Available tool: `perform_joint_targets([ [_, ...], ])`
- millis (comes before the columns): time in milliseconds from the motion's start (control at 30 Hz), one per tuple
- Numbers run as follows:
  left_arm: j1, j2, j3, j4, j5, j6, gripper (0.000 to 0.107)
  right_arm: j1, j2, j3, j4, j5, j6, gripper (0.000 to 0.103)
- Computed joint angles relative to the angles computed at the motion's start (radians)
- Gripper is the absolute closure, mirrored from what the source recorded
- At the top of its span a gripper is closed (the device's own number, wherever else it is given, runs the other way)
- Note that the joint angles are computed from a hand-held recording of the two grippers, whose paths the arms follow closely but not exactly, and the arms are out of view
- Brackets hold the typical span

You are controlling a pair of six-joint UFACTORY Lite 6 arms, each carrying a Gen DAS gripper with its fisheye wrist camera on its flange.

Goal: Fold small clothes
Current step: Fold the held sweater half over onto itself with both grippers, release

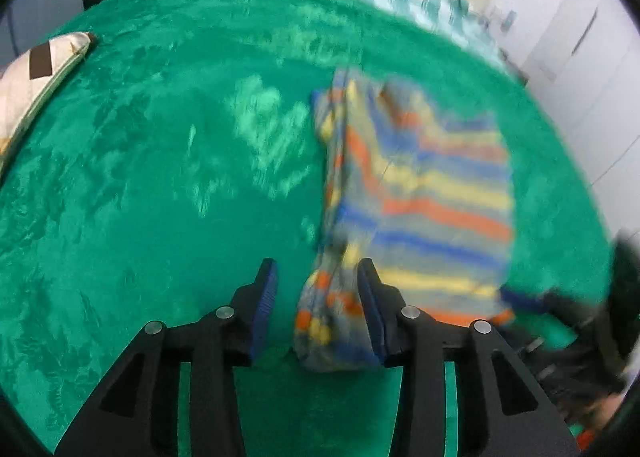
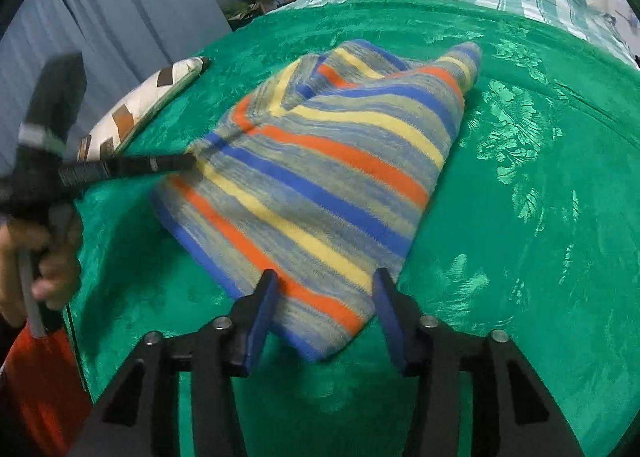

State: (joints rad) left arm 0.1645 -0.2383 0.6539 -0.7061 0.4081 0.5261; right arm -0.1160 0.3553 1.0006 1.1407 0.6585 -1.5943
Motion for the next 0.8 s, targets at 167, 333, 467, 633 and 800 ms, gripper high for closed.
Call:
perform_joint_targets([
  [167, 0.031, 0.299, 0.363, -0.118, 0.123, 0.064, 0.030, 0.030, -0.003, -0.018, 0.050, -0.039, -0.028, 0.046],
  [333, -0.079, 0.697, 0.727, 0.285, 0.103, -0.304, 0.048, 0.036, -0.006, -0.030, 0.092, -0.045, -0.044, 0.046],
  [467, -0.101, 0.763, 0.752, 0.465, 0.033, -0.439, 0.059, 0.032, -0.009, -0.040, 0.111, -0.042, -0.054, 0.046],
  [633, -0.037, 0.704, 0.756, 0.488, 0.044, -0.519, 0.058, 0.045, -0.023, -0.055, 0.114, -0.066, -0.052, 0.045],
  [800, 0.076, 0.519, 0.601, 0.198, 0.068, -0.210, 0.042, 0.030, -0.111, -0.091, 0.034, -0.066, 0.025, 0.046],
])
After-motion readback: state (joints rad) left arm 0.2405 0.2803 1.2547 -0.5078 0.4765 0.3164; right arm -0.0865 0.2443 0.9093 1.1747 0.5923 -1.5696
